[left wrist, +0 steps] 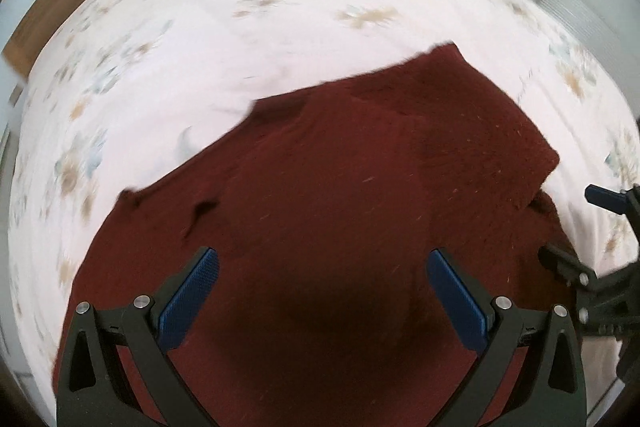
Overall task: Fold small clothes
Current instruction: 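Grasp the other sleeve with the left gripper and fold it across the body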
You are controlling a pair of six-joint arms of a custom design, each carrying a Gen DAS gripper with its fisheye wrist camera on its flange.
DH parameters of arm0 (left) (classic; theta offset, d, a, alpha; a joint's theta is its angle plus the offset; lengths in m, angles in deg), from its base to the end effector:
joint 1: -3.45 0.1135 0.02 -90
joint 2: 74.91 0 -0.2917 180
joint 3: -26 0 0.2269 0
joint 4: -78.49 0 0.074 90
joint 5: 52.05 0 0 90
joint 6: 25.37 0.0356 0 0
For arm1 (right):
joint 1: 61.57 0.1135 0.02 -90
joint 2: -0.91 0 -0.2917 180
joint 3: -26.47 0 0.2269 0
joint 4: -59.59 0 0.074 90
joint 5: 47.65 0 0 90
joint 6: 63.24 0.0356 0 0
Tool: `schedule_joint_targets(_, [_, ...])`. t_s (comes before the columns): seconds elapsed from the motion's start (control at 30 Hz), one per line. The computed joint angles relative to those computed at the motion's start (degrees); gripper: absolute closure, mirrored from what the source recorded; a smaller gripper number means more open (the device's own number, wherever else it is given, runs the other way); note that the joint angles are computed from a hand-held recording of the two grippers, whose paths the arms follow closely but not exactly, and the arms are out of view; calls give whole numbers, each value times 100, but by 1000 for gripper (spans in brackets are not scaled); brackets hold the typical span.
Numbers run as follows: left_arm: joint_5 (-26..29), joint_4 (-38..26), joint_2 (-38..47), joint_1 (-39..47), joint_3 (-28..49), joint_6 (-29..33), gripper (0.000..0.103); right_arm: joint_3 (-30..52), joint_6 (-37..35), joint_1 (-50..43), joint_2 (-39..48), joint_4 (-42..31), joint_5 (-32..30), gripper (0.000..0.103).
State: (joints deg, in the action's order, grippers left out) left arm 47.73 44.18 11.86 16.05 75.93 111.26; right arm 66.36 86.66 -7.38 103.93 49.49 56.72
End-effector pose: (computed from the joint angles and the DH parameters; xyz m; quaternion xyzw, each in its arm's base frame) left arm 0.2164 0.0422 0.1655 0.3010 0.9358 0.0075 0.1834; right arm 0.1356 0.1729 0.0914 0.0671 0.9794 0.0541 0.1825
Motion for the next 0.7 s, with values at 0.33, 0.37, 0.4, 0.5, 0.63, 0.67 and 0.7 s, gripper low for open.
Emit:
schedule_joint_targets(0.33, [-777, 1024, 1515, -559, 97, -564, 38, 77, -312, -348, 659, 480, -131, 0])
schedule_joint_targets(0.37, [-719, 1031, 1543, -444, 143, -491, 53, 133, -396, -410, 727, 494, -110, 0])
schedule_joint_targets(0.4, [-720, 1055, 1549, -328, 183, -395, 63, 195, -454, -451, 775, 482, -84, 0])
schedule_joint_targets(0.5, [-492, 799, 1581, 159, 499, -83, 89, 391, -702, -590, 841, 446, -14, 1])
schedule_joint_targets(0.63, [124, 8, 1593, 986, 1295, 262, 89, 700, -946, -712, 876, 309, 18, 19])
schedule_joint_targets(0.67, [230, -103, 1566, 1144, 1411, 329, 89, 893, -959, -738, 960, 104, 26, 42])
schedule_joint_targets(0.7, [370, -253, 1582, 1338, 1622, 391, 89, 1020, -965, -766, 1021, -17, -4, 60])
